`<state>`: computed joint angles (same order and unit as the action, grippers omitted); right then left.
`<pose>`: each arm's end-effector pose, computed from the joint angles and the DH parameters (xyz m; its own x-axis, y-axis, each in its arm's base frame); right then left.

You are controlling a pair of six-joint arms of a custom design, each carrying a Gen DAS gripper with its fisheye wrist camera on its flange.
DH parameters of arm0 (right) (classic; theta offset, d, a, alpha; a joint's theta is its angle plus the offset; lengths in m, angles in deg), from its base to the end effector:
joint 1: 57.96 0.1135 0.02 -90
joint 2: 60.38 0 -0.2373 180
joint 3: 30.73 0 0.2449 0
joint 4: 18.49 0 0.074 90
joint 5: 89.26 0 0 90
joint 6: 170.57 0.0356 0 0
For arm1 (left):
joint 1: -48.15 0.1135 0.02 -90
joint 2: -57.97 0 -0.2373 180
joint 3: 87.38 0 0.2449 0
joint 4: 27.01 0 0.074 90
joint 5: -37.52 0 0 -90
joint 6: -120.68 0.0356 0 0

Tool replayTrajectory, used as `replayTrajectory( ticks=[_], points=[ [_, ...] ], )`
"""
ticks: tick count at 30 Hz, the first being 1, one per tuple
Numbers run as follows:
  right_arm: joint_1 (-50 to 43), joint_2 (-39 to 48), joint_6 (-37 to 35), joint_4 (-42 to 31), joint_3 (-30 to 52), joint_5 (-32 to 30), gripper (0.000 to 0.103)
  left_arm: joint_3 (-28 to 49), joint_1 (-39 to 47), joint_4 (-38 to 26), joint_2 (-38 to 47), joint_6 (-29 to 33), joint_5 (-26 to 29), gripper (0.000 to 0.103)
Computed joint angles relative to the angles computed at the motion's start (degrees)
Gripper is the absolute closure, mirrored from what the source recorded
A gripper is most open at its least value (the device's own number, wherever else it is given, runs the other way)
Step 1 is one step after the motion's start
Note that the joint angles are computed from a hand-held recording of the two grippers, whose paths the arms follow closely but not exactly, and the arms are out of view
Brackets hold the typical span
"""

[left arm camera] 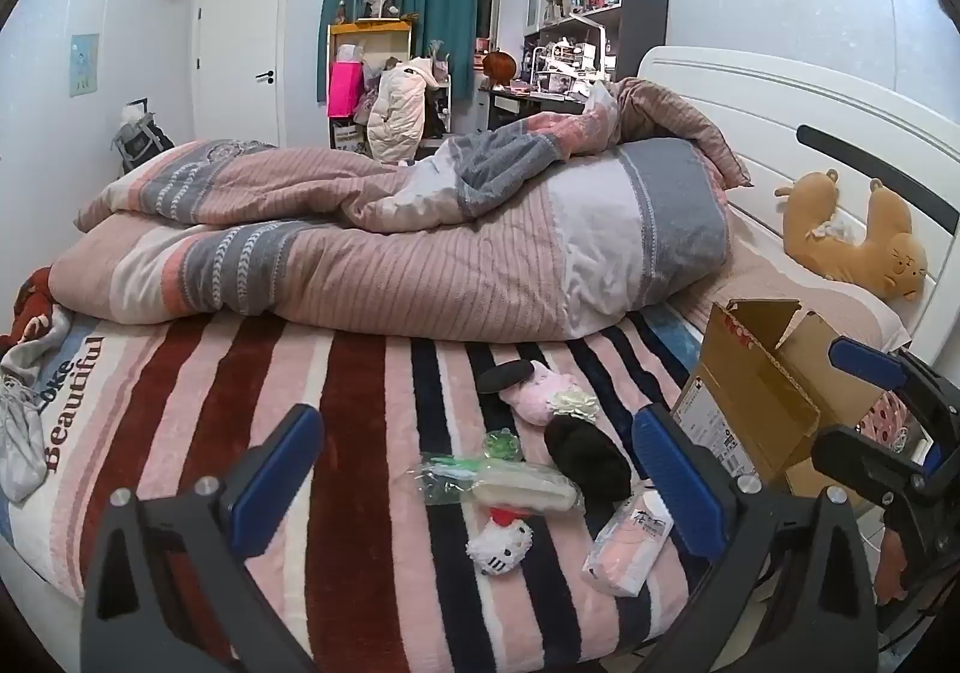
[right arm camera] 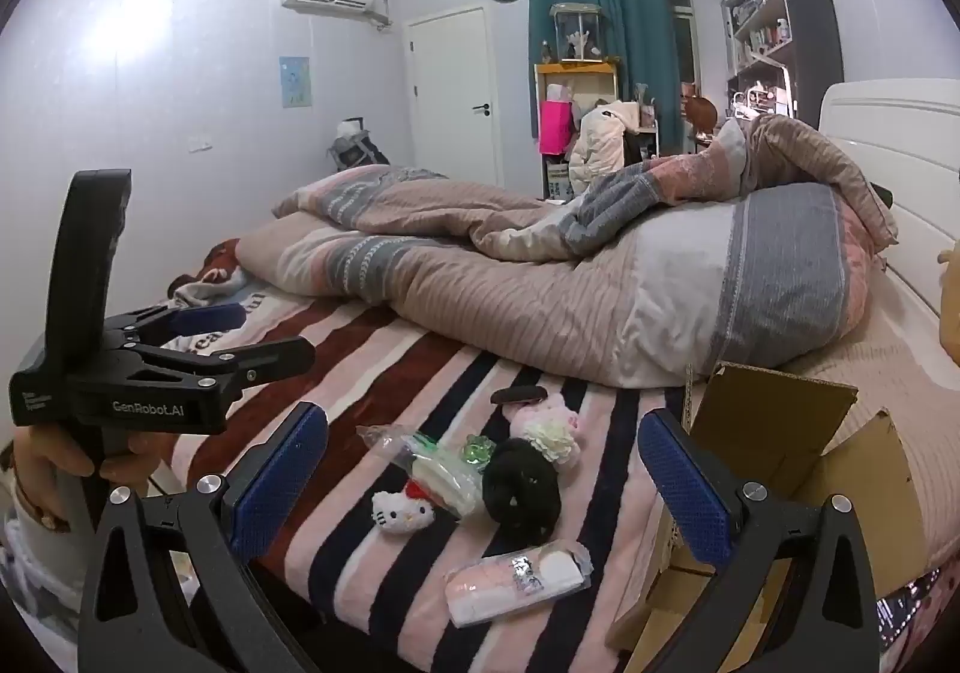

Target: Organize soft objects

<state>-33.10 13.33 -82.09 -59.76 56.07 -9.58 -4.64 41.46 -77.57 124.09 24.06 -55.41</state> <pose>0.2587 0.1269 0.3453 -0.4136 -0.2204 -0.8834 -0.5681 0.8207 0.0612 0.2480 -0.0273 0.3394 -0.5594 -0.0503 -0.8274 0.0098 0.9977 -0.0673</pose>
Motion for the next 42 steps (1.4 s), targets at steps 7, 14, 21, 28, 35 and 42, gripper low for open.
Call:
replayTrajectory(
  ticks=[7,14,21,28,35,42],
  points=[
    [-0.3,-0.4,0.8,0.0,-0.3,-1.1,0.0,0.0,0.0,0.5,0.3,-0.2,0.1,0.0],
    [-0.2,-0.5,0.9,-0.2,-0.2,-1.2,0.0,1.5,-1.7,-1.1,0.0,-0.9,-1.2,0.0],
    [-0.1,-0.6,1.1,-0.1,-0.6,-1.9,0.0,-1.0,-0.1,0.3,-2.2,0.2,0.5,0.0],
    [-0.1,-0.1,1.5,-0.4,-0.3,-2.3,0.0,-1.0,-0.2,0.1,-3.0,0.4,1.2,0.0],
    [-0.1,-0.1,1.4,-0.5,-0.2,-2.4,0.0,-1.3,-0.5,0.2,-3.1,0.4,1.2,0.0],
    [-0.1,-0.1,1.5,-0.6,-0.1,-2.4,0.0,-1.2,-0.4,0.2,-3.0,0.5,1.3,0.0]
  ],
)
